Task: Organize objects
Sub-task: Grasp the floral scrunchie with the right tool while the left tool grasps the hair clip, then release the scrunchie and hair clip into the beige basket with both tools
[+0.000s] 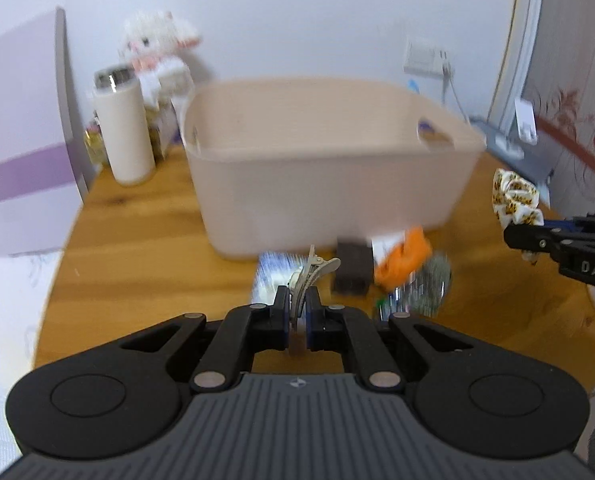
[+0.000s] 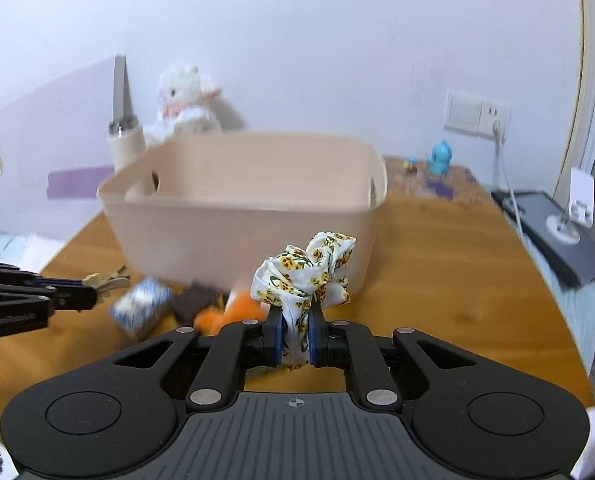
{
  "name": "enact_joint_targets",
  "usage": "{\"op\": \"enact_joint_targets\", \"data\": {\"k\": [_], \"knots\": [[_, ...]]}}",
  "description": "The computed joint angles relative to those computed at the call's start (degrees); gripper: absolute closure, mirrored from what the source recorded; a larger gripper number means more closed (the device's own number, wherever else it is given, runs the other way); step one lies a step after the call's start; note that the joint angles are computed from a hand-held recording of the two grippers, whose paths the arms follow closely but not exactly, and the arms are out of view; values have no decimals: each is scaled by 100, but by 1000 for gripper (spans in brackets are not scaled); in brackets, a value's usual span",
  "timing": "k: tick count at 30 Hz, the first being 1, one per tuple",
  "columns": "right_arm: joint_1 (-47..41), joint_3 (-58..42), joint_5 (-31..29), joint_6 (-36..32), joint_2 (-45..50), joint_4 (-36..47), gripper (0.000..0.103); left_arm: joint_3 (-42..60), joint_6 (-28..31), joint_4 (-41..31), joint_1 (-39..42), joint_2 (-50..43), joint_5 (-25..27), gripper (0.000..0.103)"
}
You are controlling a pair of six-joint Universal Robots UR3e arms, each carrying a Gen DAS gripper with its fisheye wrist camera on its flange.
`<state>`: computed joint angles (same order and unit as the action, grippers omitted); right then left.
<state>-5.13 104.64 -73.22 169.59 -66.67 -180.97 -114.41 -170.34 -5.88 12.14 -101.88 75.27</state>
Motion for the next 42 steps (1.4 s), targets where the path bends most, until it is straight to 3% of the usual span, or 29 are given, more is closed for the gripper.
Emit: {"op": "enact_joint_targets", "data": {"k": [9,11,14,28,34,39,42], "knots": [[237,-2138,-104,100,1004,467,92,1718,-370,-466,-116,-702,158,94],[328,-2752,-195,130,1328,744,92,2168,-410,-480,-282,-1003,431,95],[430,-3449,-318,140,1718,1032,92,2569,-485,-653,-292,-1196,302,95],[501,-5324,-417,152,2866,2312,91,2776,-635,-624,-231,-1042,108,96],[542,-6529,-598,63,3437,3566,91,4935,-622,-1435,-759,-2451,805,96],[521,-6708,-636,58,3447,3949,90,7439,-692,-2969,-1026,-4113,1514,96],[534,-6775,-742,-65,3431,4081,88,7776,-694,-3358,-1032,-4389,1662,95]]}}
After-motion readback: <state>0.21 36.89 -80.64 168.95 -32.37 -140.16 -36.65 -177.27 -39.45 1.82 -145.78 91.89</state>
